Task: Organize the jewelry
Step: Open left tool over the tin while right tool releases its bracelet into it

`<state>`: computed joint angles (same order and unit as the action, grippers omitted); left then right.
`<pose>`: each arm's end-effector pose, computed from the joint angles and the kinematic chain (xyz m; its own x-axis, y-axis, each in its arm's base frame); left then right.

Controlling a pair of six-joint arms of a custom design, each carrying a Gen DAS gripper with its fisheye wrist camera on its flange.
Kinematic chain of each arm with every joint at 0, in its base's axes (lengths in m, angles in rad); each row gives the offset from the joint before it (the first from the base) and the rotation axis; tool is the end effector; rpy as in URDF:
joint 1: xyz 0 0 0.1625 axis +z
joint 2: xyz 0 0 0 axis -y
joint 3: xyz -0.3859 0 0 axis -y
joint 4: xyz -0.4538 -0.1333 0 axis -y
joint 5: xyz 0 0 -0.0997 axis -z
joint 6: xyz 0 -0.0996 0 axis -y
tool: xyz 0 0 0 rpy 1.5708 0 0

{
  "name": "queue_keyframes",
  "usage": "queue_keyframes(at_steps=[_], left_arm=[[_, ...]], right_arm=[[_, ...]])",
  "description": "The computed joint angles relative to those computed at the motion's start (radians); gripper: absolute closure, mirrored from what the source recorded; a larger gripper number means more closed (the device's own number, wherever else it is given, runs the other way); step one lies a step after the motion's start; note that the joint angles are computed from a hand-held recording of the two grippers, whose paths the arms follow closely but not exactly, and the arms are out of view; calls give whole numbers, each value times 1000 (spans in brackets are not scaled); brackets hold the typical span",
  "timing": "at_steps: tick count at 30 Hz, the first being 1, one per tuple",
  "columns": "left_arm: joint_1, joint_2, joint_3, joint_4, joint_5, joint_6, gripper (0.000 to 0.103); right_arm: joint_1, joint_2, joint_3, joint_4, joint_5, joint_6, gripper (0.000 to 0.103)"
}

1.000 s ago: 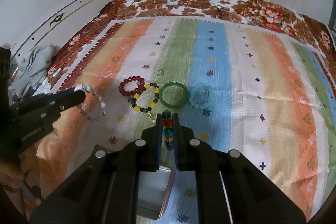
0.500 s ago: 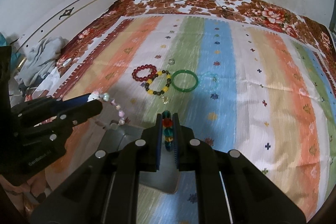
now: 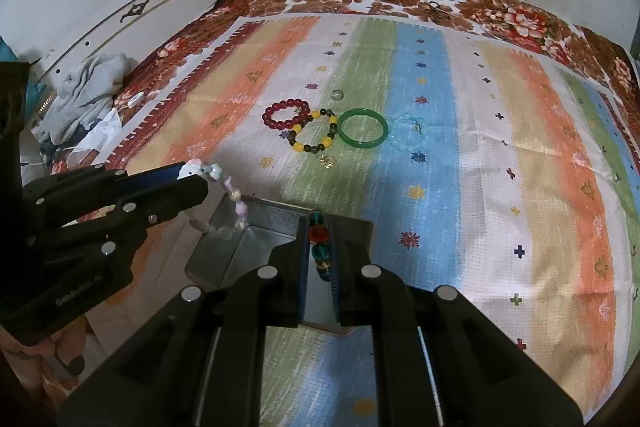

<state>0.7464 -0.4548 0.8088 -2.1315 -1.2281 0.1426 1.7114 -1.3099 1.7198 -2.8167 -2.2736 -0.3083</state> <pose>-0.5395 -0.7262 0.1034 -0.5810 0.7325 -0.3547 0.8093 0.5662 -0.1564 0.1578 -0.6230 0.3775 -0.7554 0.1491 0.6381 -0.3392 0.7442 -0.5755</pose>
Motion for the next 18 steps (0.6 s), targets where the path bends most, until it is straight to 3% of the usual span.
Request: queue_keyframes(at_steps=[12,14,16,18], left_arm=[[0,11,-17,26,-18,-16,86],[-1,13,-18,25,-12,-12,60],[-1,11,-13,16,-5,-7,59],[0,14,-17,17,6,-15,59]], right_arm=[[0,6,-5,16,4,14,92],[-7,3,-4,20,13,28,91],[-9,5,-7,14,3,31,88],[-6,8,-6,-10,-16,20,75]])
